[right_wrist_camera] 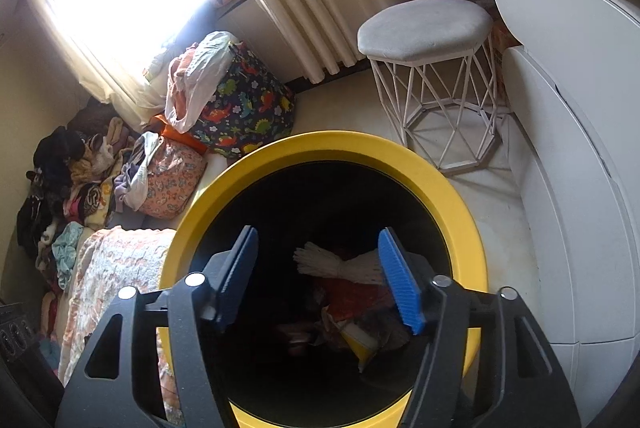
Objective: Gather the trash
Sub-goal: 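Open the left gripper to drop the red chip bag into the bin, then move both open grippers back over the wrappers on the bed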
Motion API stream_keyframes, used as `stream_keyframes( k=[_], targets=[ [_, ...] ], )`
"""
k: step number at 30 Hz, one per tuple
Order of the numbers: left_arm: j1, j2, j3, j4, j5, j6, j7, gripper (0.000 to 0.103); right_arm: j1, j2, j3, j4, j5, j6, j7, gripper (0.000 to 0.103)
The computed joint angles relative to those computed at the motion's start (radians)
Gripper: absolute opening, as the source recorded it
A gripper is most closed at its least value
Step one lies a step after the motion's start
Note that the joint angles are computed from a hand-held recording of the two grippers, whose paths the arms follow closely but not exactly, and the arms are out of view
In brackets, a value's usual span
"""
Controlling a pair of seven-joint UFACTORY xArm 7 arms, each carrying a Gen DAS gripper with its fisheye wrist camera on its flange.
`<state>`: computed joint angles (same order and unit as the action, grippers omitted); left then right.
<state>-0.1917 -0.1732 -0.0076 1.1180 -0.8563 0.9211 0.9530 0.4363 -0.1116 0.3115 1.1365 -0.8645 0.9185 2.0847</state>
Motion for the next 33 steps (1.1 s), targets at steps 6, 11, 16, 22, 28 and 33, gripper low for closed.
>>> stream_keyframes(
  k=[6, 11, 16, 22, 28, 33],
  targets=[
    [0.005, -0.038, 0.016, -0.025, -0.021, -0.053, 0.021, 0.092, 0.011, 0.018, 0.008, 0.036, -0.063, 0.020, -0.024, 0.065],
    [0.007, -0.060, 0.025, -0.038, -0.012, -0.113, 0.015, 0.092, 0.035, 0.050, 0.006, 0.086, -0.116, 0.034, -0.061, 0.067],
    [0.012, -0.069, 0.046, -0.039, 0.001, -0.144, -0.001, 0.092, 0.071, 0.100, -0.004, 0.157, -0.156, 0.041, -0.106, 0.069],
    [0.032, -0.078, 0.070, -0.048, 0.013, -0.189, -0.003, 0.092, 0.132, 0.185, -0.035, 0.266, -0.191, 0.024, -0.196, 0.069],
    [0.060, -0.067, 0.095, -0.041, 0.026, -0.205, -0.014, 0.092, 0.200, 0.270, -0.079, 0.373, -0.191, -0.006, -0.281, 0.069],
    [0.096, -0.039, 0.114, -0.012, 0.026, -0.208, -0.028, 0.092, 0.259, 0.362, -0.117, 0.482, -0.157, -0.026, -0.373, 0.069]
  ],
)
